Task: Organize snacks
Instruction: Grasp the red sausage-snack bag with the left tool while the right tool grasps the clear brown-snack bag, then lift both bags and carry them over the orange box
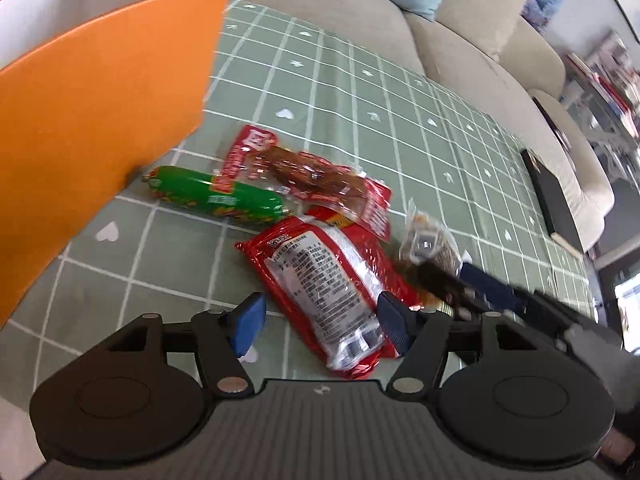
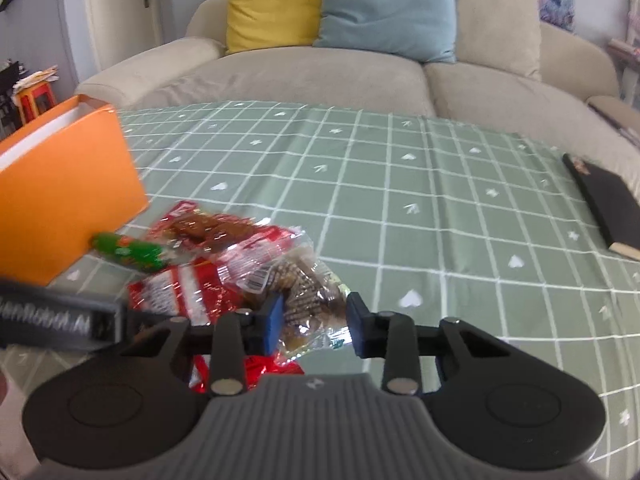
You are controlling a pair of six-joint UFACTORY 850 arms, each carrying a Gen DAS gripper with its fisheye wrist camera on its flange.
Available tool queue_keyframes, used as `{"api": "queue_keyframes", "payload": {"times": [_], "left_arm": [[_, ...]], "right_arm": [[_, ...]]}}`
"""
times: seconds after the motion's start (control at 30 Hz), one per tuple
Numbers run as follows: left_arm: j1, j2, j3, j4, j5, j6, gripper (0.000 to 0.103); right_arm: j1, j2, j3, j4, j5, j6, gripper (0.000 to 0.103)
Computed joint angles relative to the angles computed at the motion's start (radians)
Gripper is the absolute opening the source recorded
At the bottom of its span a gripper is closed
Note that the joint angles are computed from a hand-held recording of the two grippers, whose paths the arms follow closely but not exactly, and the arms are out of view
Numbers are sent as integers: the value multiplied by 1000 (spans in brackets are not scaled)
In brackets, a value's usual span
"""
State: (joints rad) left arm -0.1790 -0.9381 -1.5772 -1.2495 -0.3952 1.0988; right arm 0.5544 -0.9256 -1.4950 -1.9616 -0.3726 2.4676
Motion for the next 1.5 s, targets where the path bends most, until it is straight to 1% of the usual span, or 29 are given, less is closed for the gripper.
{"api": "queue_keyframes", "payload": {"times": [0.07,0.1,0.13,0.17,0.2,0.33,0.43,0.5,0.57,0.63,0.73,0.8,0.83,0.87,0.9,0.93,1.03,1.23,1.27,1.33,1.43,1.5], "left_arm": [[5,2,-2,34,-3,-42,81],[2,8,2,63,18,-66,81],[-1,17,15,80,45,-65,81],[0,24,24,74,54,-40,82],[2,28,30,84,53,-32,85],[8,40,51,96,62,-14,86],[2,38,45,138,71,-56,87],[-6,33,35,180,87,-106,89],[-16,28,24,241,102,-166,90],[-29,26,18,345,130,-256,90],[-46,22,13,455,162,-347,91],[-57,18,9,555,183,-438,91],[-61,14,1,622,185,-500,91],[-63,11,-2,675,188,-546,91],[-65,9,-5,730,192,-591,90],[-67,8,-7,786,196,-633,90],[-65,8,-8,834,190,-653,87],[-53,16,-11,969,151,-707,82],[-49,17,-12,980,138,-708,82],[-39,19,-12,966,116,-684,82],[-27,26,1,921,115,-632,82],[-23,32,14,909,128,-597,82]], "right_arm": [[4,4,3,-57,30,44,31],[7,6,4,-89,50,67,30],[11,7,5,-136,69,103,30],[16,9,6,-183,86,139,30],[23,9,4,-189,93,133,29],[53,7,-8,-2,65,-87,29],[66,7,-11,155,16,-241,28],[70,10,-6,214,-14,-296,28],[65,19,7,230,-20,-298,28],[59,26,17,226,-17,-275,28],[52,30,28,190,-18,-224,30],[51,32,34,149,-24,-188,30],[53,31,35,143,-36,-194,32],[57,29,36,138,-51,-205,36],[60,26,34,131,-68,-219,39],[62,24,35,109,-79,-223,45],[67,18,37,58,-103,-237,53],[58,14,45,-109,-67,-141,62],[57,14,46,-142,-61,-116,65],[59,9,46,-188,-65,-86,69],[61,-1,40,-228,-62,-61,69],[67,-10,32,-211,-76,-86,69]]}}
